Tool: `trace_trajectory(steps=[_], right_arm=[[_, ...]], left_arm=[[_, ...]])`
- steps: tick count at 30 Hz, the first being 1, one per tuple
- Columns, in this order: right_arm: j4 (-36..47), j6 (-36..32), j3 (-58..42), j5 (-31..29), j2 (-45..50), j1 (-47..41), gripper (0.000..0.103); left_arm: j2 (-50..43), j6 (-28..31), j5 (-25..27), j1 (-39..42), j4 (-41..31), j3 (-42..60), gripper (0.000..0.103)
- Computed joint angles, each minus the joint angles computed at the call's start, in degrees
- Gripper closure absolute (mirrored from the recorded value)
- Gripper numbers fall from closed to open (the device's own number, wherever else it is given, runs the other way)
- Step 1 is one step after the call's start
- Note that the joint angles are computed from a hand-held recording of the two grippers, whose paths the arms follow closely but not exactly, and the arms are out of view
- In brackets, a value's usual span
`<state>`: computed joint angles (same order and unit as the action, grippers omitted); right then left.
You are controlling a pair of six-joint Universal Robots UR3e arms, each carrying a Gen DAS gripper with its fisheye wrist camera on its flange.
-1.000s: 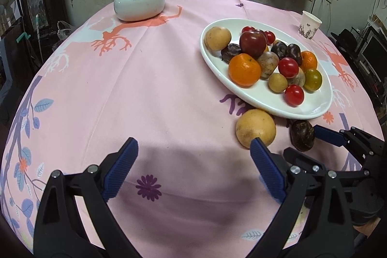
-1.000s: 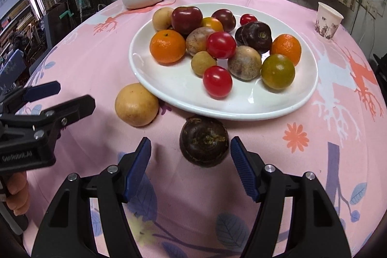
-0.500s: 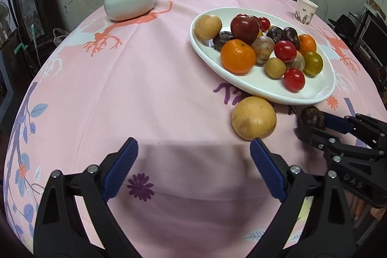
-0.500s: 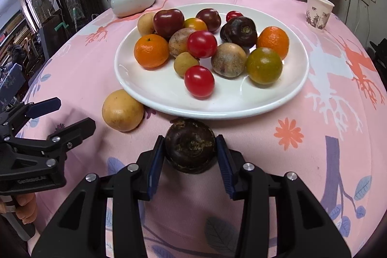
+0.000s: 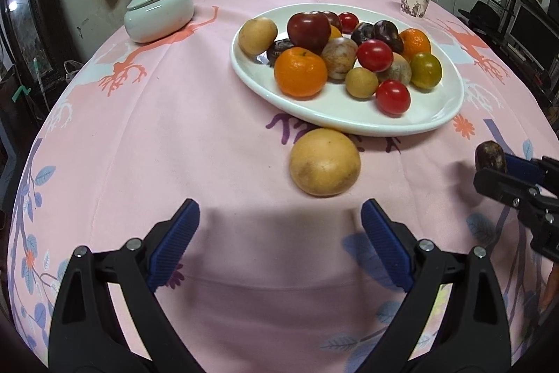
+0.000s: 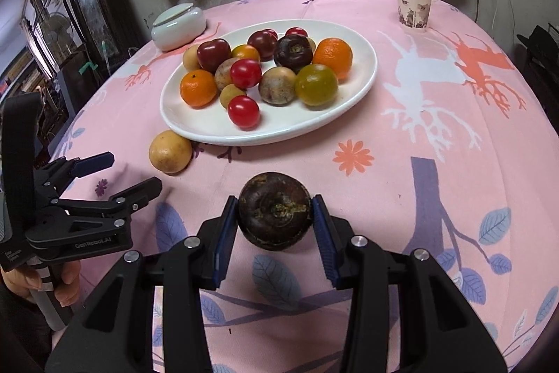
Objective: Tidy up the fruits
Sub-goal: 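Grasp the last mangosteen with the right tool, then grasp the pale yellow round fruit with the left tool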
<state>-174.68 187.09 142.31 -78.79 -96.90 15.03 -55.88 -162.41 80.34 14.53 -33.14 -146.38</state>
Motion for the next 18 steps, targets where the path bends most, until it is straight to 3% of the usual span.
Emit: trace_trajectory(steps=[8, 18], right_arm=[[2.67, -2.15, 1.34, 4.37, -4.31, -2.32, 0.060], [3.47, -2.54, 1.54, 4.51, -5.42, -2.78, 0.060]], left_arm=[[-10.66, -6.30, 6.00, -8.36, 3.70, 5.04, 0.010], [-18.76, -7.42, 4.29, -8.89, 8.19, 7.90, 0.032]])
